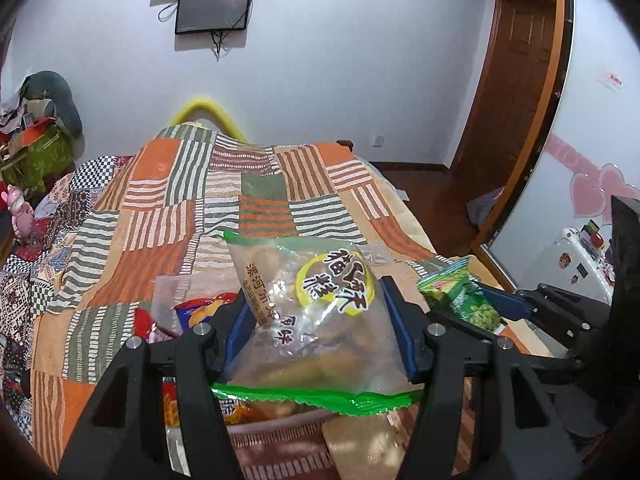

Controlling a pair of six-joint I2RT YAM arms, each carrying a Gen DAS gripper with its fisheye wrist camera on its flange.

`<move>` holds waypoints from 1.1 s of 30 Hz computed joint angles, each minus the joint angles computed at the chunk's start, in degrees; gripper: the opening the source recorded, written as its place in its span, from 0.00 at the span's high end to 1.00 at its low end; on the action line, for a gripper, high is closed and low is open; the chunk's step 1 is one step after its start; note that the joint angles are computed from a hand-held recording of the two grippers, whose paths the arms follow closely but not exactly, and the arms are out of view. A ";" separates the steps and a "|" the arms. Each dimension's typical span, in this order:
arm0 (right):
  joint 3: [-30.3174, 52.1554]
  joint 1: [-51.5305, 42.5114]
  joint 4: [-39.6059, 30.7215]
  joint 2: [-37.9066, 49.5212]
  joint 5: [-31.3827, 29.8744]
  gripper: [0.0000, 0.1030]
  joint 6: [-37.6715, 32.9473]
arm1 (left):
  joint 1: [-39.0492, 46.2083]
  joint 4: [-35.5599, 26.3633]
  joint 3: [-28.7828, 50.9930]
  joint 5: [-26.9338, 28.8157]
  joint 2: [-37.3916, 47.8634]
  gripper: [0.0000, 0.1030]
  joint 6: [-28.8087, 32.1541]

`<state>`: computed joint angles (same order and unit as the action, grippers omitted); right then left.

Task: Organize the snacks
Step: 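Carry the cracker pack and pea bag over the box and release them inside, then grasp the peanut candy bar with the left tool while the right tool grasps the bread slice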

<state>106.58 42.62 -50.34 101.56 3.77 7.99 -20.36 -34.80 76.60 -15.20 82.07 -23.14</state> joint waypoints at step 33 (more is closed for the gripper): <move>-3.46 1.05 -5.18 -4.88 -4.32 0.40 0.48 | -0.54 -4.78 -6.92 -2.05 -8.85 0.33 1.73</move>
